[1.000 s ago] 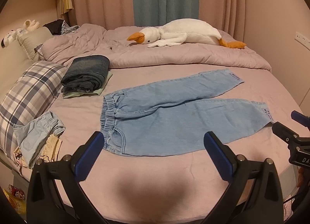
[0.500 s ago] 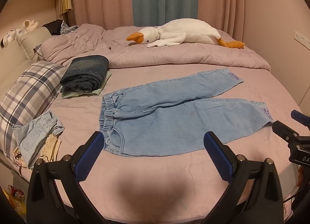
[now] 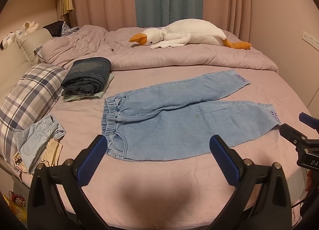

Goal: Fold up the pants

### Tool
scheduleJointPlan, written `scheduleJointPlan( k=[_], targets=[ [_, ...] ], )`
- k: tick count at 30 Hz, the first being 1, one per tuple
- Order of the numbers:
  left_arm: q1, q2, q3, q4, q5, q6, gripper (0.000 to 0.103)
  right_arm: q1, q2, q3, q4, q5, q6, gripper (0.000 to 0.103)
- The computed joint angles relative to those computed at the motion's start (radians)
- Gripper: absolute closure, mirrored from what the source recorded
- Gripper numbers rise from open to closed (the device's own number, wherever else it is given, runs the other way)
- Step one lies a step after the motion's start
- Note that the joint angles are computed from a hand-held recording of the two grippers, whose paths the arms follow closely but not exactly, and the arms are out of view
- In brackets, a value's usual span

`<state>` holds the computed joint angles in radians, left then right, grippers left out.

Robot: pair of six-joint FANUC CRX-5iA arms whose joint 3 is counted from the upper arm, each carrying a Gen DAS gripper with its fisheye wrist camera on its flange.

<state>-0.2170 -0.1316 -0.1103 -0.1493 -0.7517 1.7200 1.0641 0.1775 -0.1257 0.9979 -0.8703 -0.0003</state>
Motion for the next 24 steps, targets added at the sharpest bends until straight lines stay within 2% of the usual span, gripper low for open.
scheduleJointPlan(
  k=[17, 19, 22, 24],
  targets=[
    [-0.004, 0.011, 0.008, 0.000, -0.004, 0.000, 0.000, -0.002, 0.003, 0.002, -0.009, -0.010, 0.001, 0.000],
    [0.015, 0.015, -0.005, 0.051, 0.008, -0.029, 0.000, -0.004, 0.006, 0.005, -0.014, -0.006, 0.008, 0.000],
    [0.069, 0.028, -0.043, 0.191, 0.015, -0.106, 0.000, -0.004, 0.021, 0.019, -0.032, -0.006, 0.032, 0.000],
    [0.089, 0.038, -0.057, 0.226, 0.025, -0.110, 0.000, -0.008, 0.031, 0.025, -0.042, 0.002, 0.048, 0.000]
  ],
)
